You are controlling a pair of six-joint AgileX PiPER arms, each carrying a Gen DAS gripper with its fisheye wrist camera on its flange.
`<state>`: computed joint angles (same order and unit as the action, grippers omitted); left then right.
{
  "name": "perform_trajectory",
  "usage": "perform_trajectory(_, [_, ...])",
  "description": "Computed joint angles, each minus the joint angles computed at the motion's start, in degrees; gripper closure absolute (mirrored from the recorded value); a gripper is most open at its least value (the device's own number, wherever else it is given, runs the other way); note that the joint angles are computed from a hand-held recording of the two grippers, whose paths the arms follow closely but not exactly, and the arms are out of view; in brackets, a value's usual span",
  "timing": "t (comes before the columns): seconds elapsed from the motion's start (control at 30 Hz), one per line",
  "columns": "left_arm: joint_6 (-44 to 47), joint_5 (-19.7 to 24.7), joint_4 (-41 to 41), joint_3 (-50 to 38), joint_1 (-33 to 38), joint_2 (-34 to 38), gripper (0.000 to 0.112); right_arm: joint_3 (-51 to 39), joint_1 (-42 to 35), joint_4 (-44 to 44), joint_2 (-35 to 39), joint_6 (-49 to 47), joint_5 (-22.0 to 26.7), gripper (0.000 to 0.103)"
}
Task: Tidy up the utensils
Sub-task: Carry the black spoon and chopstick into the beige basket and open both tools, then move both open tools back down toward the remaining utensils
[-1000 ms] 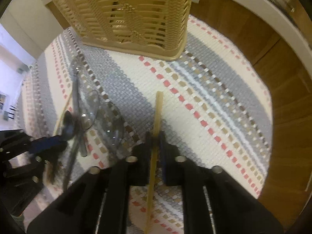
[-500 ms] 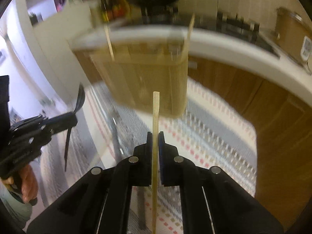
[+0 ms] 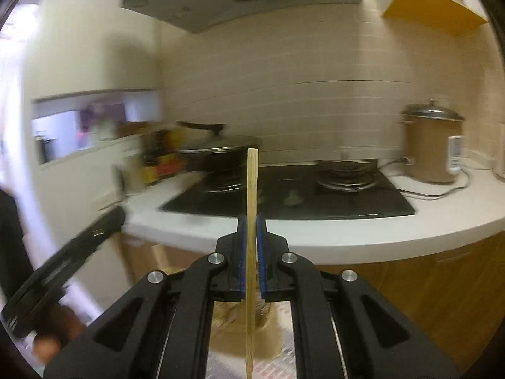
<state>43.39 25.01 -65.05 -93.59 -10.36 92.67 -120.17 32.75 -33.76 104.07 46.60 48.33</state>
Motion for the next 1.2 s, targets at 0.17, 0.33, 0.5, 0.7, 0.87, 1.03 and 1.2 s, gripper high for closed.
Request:
perform_trajectory(0.17, [2.1,-2.2,-2.5,-2.1,-0.7,4.4,0.108,-1.3,-3.2,-1.3,3.2,3.8,-5.6,0.099])
perform_trajectory(0.33, [6.0,-2.5,-5.1,-3.3,-1.0,8.1,0.108,-0.6,-3.1,-10.3,5.5,11.2,-9.3,0.099])
perform_trajectory(0.5, [8.8,-3.4,-8.3,-2.6,-1.2,10.6,0.108,5.8,-2.3,-20.5,5.2,21.3,-11.6,0.099])
perform_trajectory(0.7, [16.9,-5.4,-13.8,0.4,-2.5,10.4,0.107,13.2,-1.8,-28.9,3.7,29.8,-15.4,0.099])
perform_trajectory(0.87, [20.0,-5.2,-16.3,2.2,-2.6,9.6,0.106,17.3,-1.0,-31.8,1.9,32.9,-16.8,0.098])
perform_trajectory(1.03, [18.3,-2.0,-15.6,3.6,-0.7,8.2,0.092,22.0,0.0,-32.2,-1.8,34.8,-16.5,0.090])
perform_trajectory(1.2, [14.7,1.7,-13.0,5.6,1.8,5.3,0.088,24.9,1.4,-30.8,-5.7,34.1,-14.8,0.073])
